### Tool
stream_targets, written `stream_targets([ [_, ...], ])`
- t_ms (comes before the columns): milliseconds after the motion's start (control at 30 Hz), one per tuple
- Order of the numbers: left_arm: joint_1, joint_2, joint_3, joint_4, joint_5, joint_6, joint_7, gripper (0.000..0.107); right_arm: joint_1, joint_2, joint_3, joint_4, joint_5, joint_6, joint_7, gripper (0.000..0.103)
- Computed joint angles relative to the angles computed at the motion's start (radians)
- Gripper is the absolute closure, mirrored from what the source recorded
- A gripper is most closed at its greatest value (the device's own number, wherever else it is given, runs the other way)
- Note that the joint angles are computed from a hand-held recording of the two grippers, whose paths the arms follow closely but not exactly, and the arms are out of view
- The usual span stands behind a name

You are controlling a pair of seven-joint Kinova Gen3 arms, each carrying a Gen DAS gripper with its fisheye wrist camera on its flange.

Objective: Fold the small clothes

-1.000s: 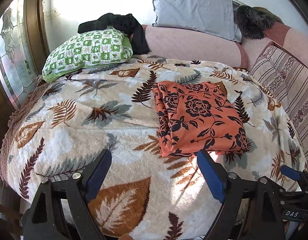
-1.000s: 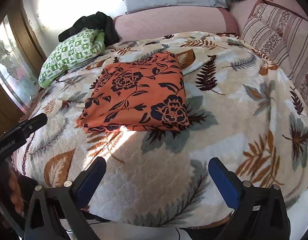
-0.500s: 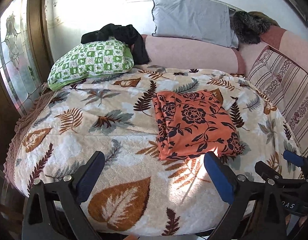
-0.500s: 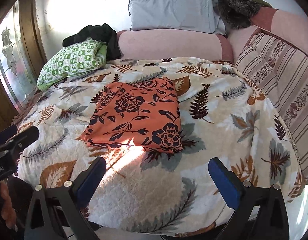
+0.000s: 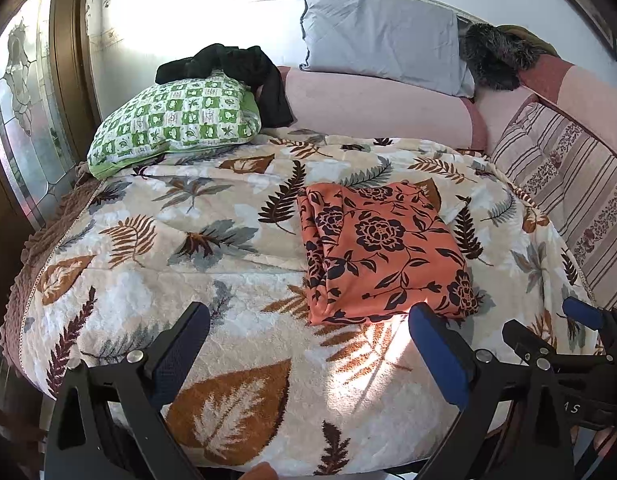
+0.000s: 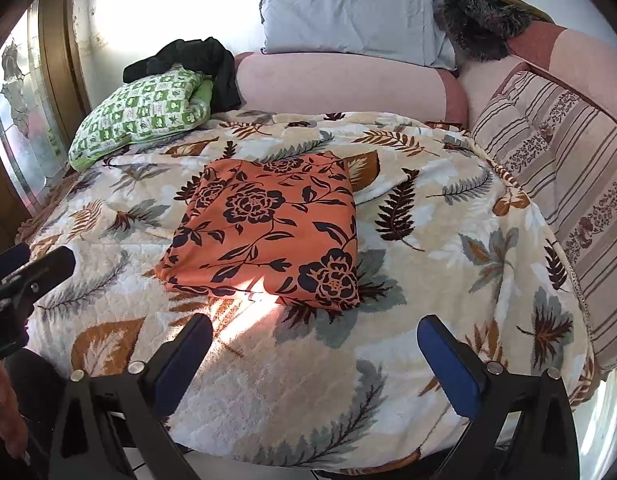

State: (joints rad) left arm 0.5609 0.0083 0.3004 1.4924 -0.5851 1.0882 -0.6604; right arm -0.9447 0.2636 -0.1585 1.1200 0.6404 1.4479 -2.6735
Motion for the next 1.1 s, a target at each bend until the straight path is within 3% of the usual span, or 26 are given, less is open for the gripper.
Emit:
stream_targets([
  [467, 0.039, 0.054, -0.025, -0.048, -0.041, 0.066, 0.007, 0.008, -0.011, 0.038, 0.028, -0.060, 0.016, 0.059, 0.030, 0.000],
  [1100, 0.060, 0.084, -0.053, -0.077, -0.037, 0.069, -0.030, 0.008, -0.010, 0.054, 0.046, -0.092, 0.025, 0.066, 0.062, 0.000],
])
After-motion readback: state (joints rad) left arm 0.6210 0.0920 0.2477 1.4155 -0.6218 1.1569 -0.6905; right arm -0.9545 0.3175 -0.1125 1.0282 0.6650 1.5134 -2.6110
